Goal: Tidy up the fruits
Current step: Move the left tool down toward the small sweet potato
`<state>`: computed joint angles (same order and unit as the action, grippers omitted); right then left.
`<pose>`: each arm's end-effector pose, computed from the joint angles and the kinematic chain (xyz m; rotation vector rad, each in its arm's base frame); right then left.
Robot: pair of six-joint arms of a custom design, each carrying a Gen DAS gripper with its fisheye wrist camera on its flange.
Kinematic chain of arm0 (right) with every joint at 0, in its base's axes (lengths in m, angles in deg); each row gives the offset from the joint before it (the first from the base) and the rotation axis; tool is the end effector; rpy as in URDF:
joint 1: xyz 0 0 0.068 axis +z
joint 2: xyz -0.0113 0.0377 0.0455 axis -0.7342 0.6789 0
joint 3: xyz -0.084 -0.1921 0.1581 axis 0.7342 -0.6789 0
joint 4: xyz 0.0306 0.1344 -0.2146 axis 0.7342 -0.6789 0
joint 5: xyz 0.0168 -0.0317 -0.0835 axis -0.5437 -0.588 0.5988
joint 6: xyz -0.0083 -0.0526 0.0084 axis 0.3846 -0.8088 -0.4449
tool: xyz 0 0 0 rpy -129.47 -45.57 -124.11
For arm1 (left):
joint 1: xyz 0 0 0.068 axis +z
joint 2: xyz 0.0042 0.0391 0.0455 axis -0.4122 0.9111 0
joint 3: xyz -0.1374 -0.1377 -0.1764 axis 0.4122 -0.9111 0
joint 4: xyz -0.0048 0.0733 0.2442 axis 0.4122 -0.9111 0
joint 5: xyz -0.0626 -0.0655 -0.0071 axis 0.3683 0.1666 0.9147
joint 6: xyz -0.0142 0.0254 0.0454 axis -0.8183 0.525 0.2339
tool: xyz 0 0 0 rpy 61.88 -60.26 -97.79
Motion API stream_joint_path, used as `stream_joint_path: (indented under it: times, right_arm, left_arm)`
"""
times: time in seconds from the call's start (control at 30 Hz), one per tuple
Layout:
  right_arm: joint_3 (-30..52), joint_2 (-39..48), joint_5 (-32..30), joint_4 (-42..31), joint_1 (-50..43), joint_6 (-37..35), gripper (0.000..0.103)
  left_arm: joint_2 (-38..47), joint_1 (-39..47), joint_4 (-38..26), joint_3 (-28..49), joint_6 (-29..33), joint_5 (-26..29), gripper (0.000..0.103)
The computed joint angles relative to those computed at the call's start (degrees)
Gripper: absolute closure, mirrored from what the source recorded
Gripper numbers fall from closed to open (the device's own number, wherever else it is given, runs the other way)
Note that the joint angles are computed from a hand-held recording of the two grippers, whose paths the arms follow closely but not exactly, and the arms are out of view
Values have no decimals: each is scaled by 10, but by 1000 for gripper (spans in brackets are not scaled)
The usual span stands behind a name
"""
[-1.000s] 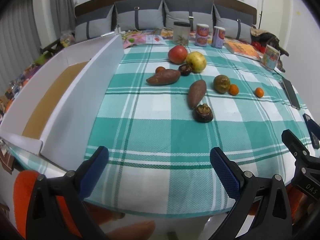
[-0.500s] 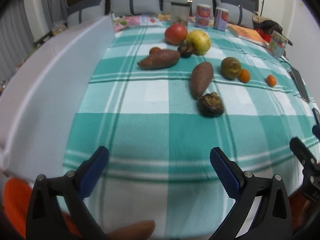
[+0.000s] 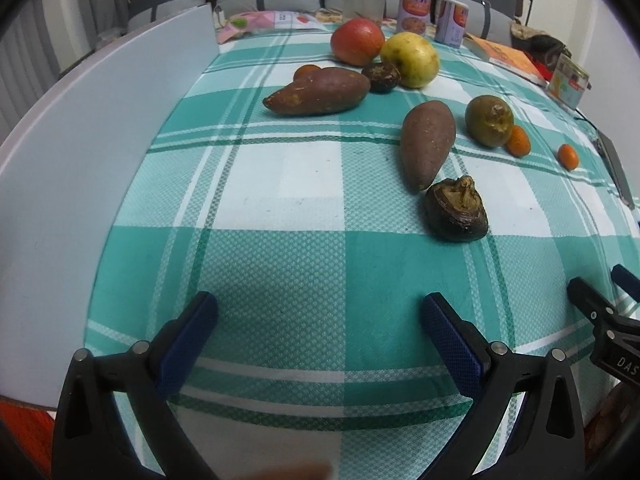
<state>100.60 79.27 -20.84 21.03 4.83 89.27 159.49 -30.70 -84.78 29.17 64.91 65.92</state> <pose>0.2239 0.2538 0.0786 0.6138 2.4565 -0.2270 0.3512 -0.0462 0.0715 0.6204 2.5028 -0.1782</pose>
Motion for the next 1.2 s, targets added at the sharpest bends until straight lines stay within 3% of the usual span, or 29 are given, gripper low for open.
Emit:
stream_joint_path:
  times: [0.67, 0.77, 0.8, 0.9, 1.03, 1.2]
  right_arm:
    - [0, 3, 7, 4, 7, 1, 0]
    - [-1, 2, 9, 7, 7, -1, 0]
    - [-2, 3, 9, 7, 8, 0, 0]
    - [-2, 3, 9, 7, 7, 0, 0]
    - [-2, 2, 7, 7, 6, -1, 0]
    - [-5, -1, 3, 9, 8, -3, 0]
  left_arm:
    - [-6, 9, 29, -20, 22, 18, 0]
    - [18, 8, -118, 79, 47, 24, 2]
    - [29, 13, -170, 124, 53, 52, 2]
    - [47, 17, -259, 221, 56, 124, 2]
    - [126, -25, -411, 399, 79, 152, 2]
    - [178, -84, -404, 462, 74, 86, 3]
